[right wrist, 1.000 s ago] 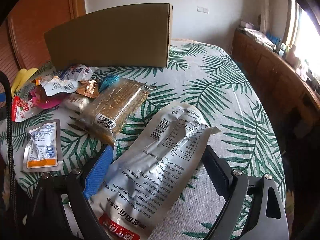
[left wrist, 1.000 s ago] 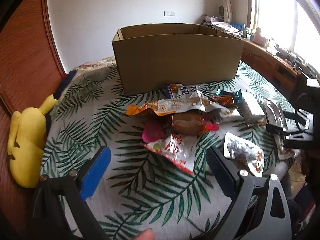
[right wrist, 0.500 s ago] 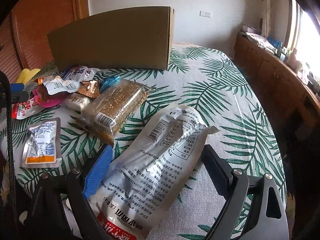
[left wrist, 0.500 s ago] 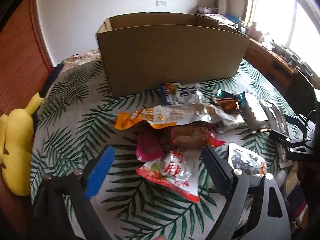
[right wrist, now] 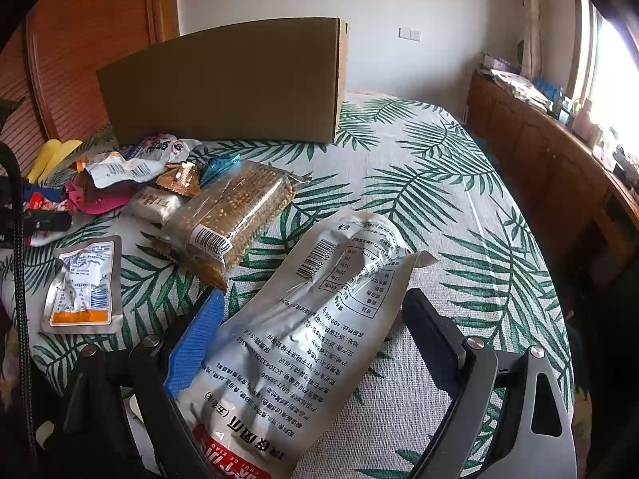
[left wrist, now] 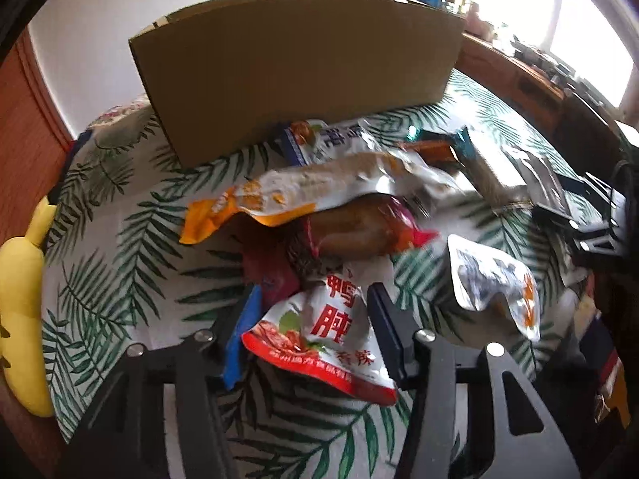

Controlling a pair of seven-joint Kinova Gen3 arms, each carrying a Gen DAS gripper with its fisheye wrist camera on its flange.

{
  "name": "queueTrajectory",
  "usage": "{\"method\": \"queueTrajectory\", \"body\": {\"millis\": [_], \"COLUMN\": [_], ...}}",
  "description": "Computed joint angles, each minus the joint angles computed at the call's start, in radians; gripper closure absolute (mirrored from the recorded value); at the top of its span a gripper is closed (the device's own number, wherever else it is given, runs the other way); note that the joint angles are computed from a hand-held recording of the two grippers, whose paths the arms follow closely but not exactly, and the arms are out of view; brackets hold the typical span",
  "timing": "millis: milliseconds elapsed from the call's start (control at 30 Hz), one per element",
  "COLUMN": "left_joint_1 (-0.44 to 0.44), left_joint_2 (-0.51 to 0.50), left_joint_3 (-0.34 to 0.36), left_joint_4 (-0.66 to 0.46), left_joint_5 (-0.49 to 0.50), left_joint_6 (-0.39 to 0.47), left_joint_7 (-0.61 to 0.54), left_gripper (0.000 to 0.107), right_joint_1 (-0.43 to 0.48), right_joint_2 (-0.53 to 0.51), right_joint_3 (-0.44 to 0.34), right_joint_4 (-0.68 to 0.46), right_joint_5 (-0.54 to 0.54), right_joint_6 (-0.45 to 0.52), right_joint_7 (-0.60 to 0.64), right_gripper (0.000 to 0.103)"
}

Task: Organize snacks
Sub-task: 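Grasp the white-and-red duck-neck packet with the left tool while the right tool reaches the large white printed packet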

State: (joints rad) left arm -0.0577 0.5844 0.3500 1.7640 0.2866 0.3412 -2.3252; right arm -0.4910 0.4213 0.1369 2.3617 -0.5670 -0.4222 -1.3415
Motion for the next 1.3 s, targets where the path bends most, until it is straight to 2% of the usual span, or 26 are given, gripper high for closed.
{"method": "queueTrajectory", "body": {"millis": [100,200,467,567,667,800,867,933,1033,1100,1200,1267,1300], "left_joint_1": [-0.014,0.000,0.046,0.079,0.095,0.058,0.033,-0.019,-0.124,-0.164,-0.211,-0.255,-0.272], "left_joint_2": [-0.011,-0.024,-0.017,0.003,0.001,-0.006,-0.014,-0.013,-0.017,-0.024,-0.034,-0.038,-0.037], "left_joint_3": [0.000,-0.031,-0.066,-0.091,-0.096,-0.060,-0.039,0.005,0.096,0.130,0.180,0.229,0.249], "left_joint_4": [0.001,-0.010,-0.026,-0.056,-0.040,-0.011,0.009,0.022,0.072,0.095,0.143,0.173,0.179], "left_joint_5": [-0.002,-0.009,0.005,-0.005,-0.024,-0.023,-0.014,0.019,0.092,0.128,0.166,0.188,0.194], "left_joint_6": [0.036,0.091,0.101,0.113,0.081,0.063,0.048,0.051,0.008,-0.003,-0.058,-0.090,-0.098], "left_joint_7": [-0.016,-0.005,-0.002,0.033,0.043,0.017,-0.004,-0.038,-0.120,-0.153,-0.204,-0.230,-0.236], "left_gripper": [0.061,0.060,0.046,0.045,0.044,0.048,0.061,0.063,0.075,0.079,0.081,0.084,0.085], "right_joint_1": [-0.002,0.000,0.005,0.006,0.009,0.028,0.041,0.041,0.047,0.055,0.081,0.087,0.094], "right_joint_2": [0.001,0.001,-0.002,-0.002,-0.002,-0.004,-0.007,-0.010,-0.017,-0.022,-0.036,-0.045,-0.050], "right_joint_3": [-0.001,-0.003,0.001,0.008,0.015,0.008,0.004,0.010,0.010,0.007,-0.014,-0.020,-0.027], "right_joint_4": [0.001,0.001,-0.010,-0.019,-0.031,-0.034,-0.038,-0.040,-0.036,-0.037,-0.034,-0.032,-0.031], "right_joint_5": [-0.002,-0.002,0.003,0.009,0.019,0.054,0.075,0.087,0.114,0.134,0.180,0.204,0.218], "right_joint_6": [-0.006,-0.007,0.019,0.038,0.060,0.074,0.089,0.103,0.117,0.131,0.150,0.161,0.164], "right_joint_7": [0.000,0.000,0.005,0.008,0.010,-0.005,-0.014,-0.017,-0.026,-0.031,-0.043,-0.053,-0.060], "right_gripper": [0.011,0.011,0.011,0.011,0.010,0.010,0.011,0.011,0.011,0.011,0.021,0.035,0.037]}}
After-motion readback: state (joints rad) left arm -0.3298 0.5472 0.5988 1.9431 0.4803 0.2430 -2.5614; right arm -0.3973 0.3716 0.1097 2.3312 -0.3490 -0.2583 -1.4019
